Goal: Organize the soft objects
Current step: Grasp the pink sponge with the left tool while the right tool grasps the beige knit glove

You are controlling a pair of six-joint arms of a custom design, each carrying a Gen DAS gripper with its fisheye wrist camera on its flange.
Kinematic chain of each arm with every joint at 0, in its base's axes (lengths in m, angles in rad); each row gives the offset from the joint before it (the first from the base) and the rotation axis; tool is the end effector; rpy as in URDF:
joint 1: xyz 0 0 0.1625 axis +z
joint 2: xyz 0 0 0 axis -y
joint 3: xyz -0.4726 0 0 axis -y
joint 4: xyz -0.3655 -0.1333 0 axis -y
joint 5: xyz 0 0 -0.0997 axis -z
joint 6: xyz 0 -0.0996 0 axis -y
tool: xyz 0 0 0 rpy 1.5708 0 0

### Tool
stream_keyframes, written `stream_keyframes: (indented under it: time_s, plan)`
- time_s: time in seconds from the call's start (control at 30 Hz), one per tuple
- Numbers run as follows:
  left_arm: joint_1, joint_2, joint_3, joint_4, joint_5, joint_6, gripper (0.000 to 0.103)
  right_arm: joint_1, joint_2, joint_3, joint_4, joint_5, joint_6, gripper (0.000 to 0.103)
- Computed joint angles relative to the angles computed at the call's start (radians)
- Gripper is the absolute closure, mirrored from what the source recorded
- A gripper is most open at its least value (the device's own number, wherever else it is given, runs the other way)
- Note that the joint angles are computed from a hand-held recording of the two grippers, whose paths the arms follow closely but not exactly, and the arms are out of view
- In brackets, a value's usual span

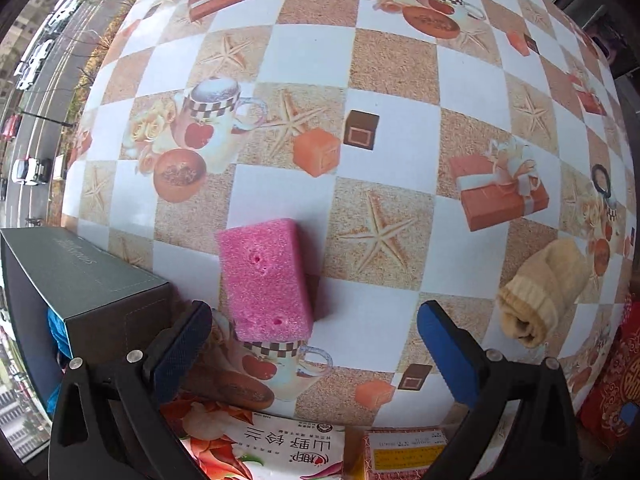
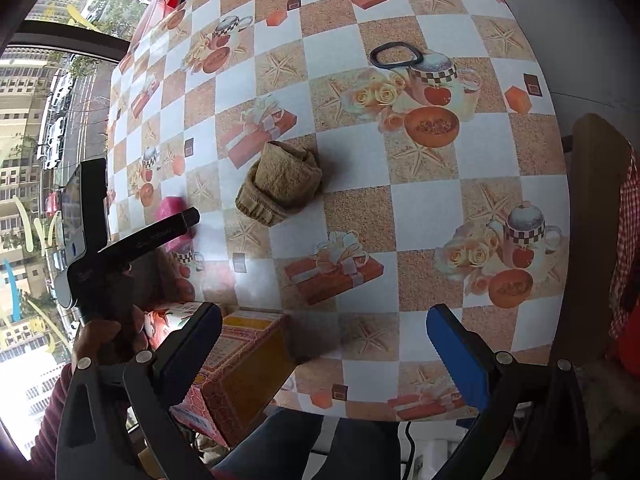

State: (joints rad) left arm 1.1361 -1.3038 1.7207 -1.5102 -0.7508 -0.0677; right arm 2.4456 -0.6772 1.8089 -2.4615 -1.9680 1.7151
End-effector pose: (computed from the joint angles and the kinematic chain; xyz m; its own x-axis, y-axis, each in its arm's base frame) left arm -0.0304 -0.5550 0.3642 -0.5015 0.5362 -0.6790 0.3409 0.8438 0.4146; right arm 0.5201 -0.3111 0.0148 -0.6627 0.7264 0.1822 0.6221 0.6694 -0.4061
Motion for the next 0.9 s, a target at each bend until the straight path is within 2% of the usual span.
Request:
stream_keyframes:
  time_s: [0.13,0.37,0.47,0.53,0.73,0.8,0.9]
  plan:
    - [0.034,0.038,-0.058,0.038,0.027,-0.028,0.000,-0.033,0.027,-0.049,0.078,-0.016,-0.085,0.000]
    - [0.090,0.084,-0.099,0.034,0.030,-0.040,0.000,-0.102,0.138,-0.188,0.187,-0.077,-0.352,0.000]
    - [0.106,0.096,-0.112,0.032,0.027,-0.039,0.000,-0.128,0.176,-0.229,0.218,-0.103,-0.420,0.000]
    - [0.121,0.111,-0.122,0.032,0.030,-0.041,0.000,-0.147,0.195,-0.240,0.225,-0.111,-0.447,0.000]
    - [0.133,0.141,-0.116,-0.001,-0.038,-0.052,0.000,-0.192,0.248,-0.257,0.236,-0.106,-0.491,0.000]
    - [0.152,0.173,-0.161,0.024,-0.065,-0.072,0.000,-0.199,0.259,-0.258,0.249,-0.107,-0.486,0.000]
    - [0.161,0.185,-0.181,0.035,-0.068,-0.074,0.000,-0.195,0.270,-0.268,0.273,-0.137,-0.479,0.000]
